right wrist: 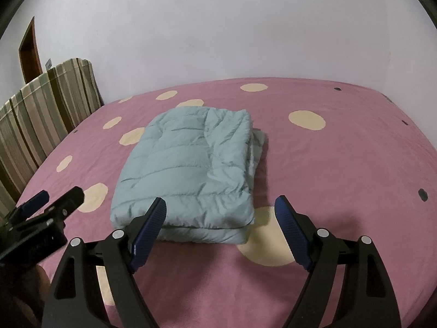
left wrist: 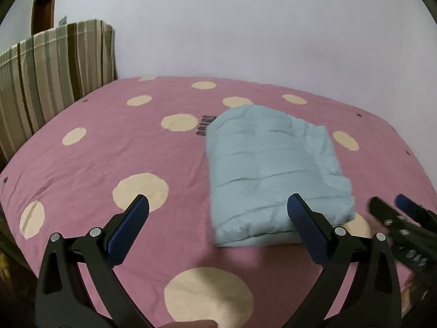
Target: Fold large clothes
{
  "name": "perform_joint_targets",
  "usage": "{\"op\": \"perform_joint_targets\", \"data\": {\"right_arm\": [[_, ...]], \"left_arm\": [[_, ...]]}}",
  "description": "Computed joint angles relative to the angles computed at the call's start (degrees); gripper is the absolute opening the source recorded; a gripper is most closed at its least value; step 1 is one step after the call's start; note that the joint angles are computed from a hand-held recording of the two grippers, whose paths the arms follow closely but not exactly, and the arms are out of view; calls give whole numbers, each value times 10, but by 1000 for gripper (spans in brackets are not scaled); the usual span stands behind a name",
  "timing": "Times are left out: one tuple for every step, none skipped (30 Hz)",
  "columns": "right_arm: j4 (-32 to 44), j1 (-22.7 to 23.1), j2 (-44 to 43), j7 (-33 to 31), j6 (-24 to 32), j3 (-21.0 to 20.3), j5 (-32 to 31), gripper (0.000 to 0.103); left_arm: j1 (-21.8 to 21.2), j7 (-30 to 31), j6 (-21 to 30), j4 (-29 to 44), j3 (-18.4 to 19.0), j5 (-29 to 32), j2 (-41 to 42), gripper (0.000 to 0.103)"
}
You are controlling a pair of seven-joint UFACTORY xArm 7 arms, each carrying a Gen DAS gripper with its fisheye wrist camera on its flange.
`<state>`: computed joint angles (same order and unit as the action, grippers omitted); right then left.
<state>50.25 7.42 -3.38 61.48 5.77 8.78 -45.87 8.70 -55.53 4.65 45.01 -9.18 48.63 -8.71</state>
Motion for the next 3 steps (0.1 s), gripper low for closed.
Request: {"op": "perform_joint_targets", "data": {"right_arm": [[0,-2,1,6,-2,-1,-5,80],[0,-7,3,13,-5,-4,-13,80],[1,-12,6,23,-4,-7,-24,80]], "left_arm": [[-5,15,1,3,8,-16,7,101],[-5,22,3,8,15,-28,17,101],[-4,21,3,12,19,-29,25,101]]}}
